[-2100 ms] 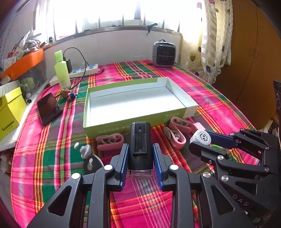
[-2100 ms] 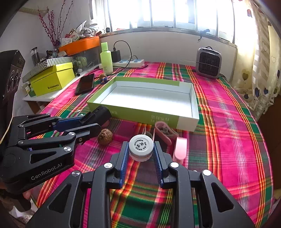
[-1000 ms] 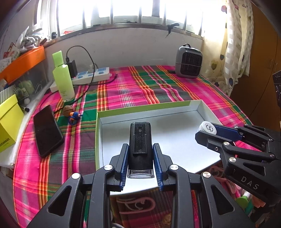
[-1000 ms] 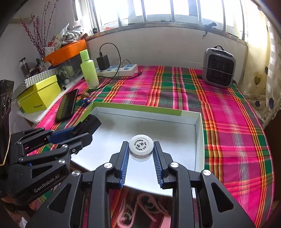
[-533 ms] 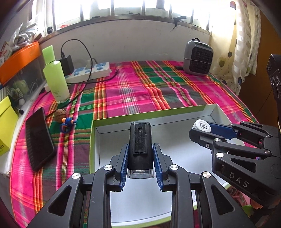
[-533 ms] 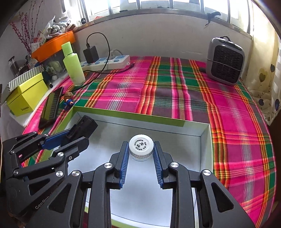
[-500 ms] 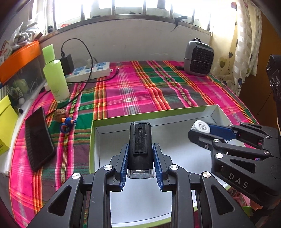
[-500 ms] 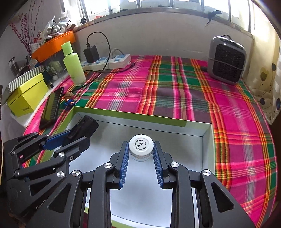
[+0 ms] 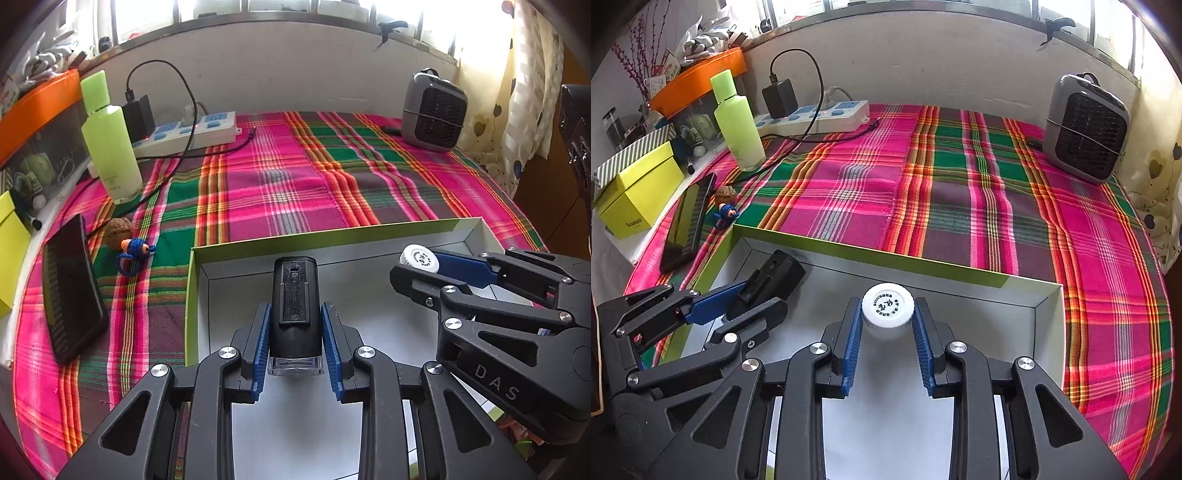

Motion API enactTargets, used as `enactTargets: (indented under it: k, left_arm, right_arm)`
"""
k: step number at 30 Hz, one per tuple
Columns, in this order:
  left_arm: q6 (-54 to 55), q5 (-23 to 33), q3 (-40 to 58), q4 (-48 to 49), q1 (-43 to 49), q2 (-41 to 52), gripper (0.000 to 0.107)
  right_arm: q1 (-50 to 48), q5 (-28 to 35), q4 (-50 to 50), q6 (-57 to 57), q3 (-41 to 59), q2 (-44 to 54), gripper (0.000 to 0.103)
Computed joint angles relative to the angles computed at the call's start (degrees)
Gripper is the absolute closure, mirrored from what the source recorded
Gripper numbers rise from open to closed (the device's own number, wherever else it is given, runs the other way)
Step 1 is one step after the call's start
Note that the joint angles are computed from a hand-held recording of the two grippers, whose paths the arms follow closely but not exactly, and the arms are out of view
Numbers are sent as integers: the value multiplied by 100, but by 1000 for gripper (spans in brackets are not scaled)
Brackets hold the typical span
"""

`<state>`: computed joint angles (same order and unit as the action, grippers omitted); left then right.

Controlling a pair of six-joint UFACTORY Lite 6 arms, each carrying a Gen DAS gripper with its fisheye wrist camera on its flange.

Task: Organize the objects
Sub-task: 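Carry the black device and white jar over the open green box with both grippers, then open the left gripper to drop the black device while the right gripper releases the jar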

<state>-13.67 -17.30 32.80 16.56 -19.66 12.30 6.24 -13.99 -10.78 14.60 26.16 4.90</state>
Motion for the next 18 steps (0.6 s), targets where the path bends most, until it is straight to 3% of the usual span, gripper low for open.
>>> enactTargets:
  k: [18]
  left_arm:
    - [262, 44, 140, -255, -19, 223, 81]
  right_arm:
    - [-72, -29, -200, 210, 244, 436, 74]
